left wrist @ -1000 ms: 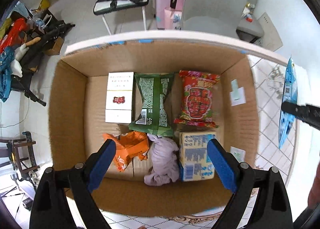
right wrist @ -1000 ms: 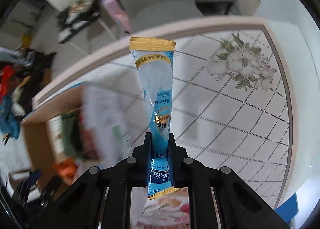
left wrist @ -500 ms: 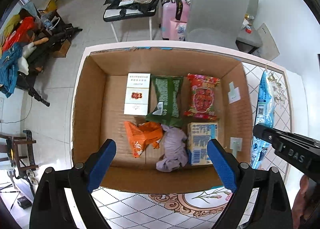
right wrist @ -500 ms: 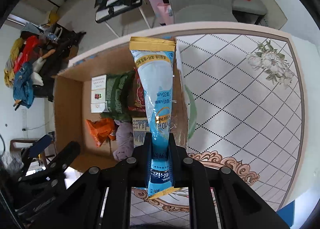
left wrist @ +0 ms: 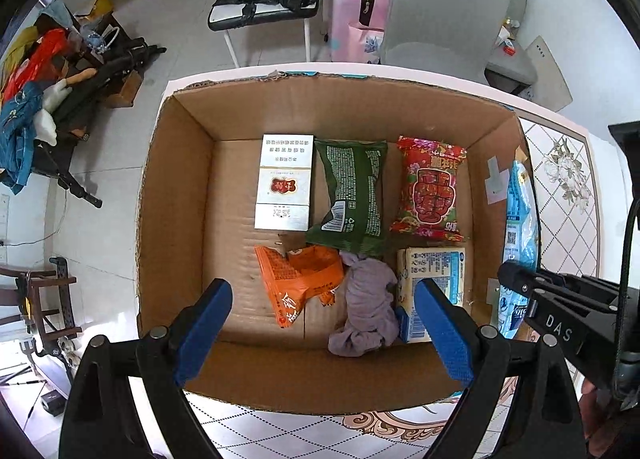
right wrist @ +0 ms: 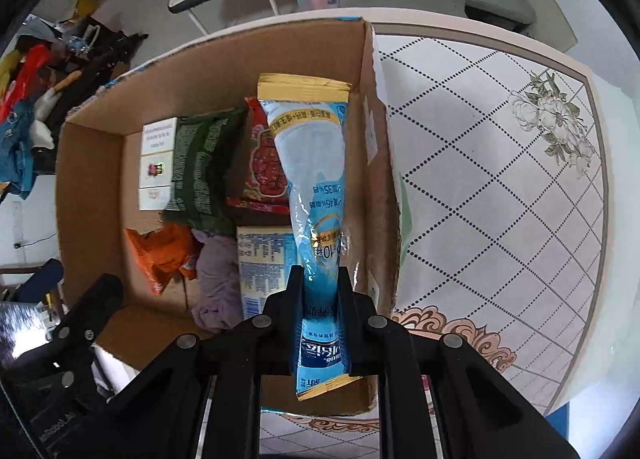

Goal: Organize soft objects
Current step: 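Lower the blue tube into the box beside the yellow box, release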

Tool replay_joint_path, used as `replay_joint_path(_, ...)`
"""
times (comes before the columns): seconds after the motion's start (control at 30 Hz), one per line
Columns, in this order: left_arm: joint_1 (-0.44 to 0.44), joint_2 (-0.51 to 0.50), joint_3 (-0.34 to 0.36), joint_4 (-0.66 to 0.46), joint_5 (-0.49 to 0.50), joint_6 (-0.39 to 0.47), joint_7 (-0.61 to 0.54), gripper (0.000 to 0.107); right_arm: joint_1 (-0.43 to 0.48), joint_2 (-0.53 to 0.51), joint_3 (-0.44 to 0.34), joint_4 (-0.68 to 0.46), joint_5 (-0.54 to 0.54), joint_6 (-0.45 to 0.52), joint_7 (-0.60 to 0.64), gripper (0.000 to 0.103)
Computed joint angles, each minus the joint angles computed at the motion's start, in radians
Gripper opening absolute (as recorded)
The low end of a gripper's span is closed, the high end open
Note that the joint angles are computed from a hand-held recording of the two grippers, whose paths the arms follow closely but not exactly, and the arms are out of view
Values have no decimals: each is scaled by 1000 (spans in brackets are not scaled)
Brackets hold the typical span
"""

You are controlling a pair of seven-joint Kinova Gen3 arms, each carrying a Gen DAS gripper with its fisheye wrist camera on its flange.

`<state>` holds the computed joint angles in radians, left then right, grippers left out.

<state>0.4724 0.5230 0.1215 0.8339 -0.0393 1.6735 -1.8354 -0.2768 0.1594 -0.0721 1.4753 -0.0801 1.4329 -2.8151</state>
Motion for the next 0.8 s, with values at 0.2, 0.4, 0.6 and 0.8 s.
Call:
replay_joint_path(0.2, -9, 13, 0, -30, 14, 19, 6, 93, -11, 10, -3, -22, 10, 27, -11, 38)
replay_joint_path(0.4, -21, 6, -2, -53, 25, 32, 8, 93, -44, 15, -10, -91, 65, 91, -34, 63)
replay_joint_path(0.6, -44, -22, -1, -65, 42, 49, 5, 93, -89, 1, -22, -143, 115, 154, -71, 92)
replay_joint_path(0.8, -81, -97, 7, -59, 74, 64, -14, 93, -166, -28, -56, -222, 195, 251, -160, 96)
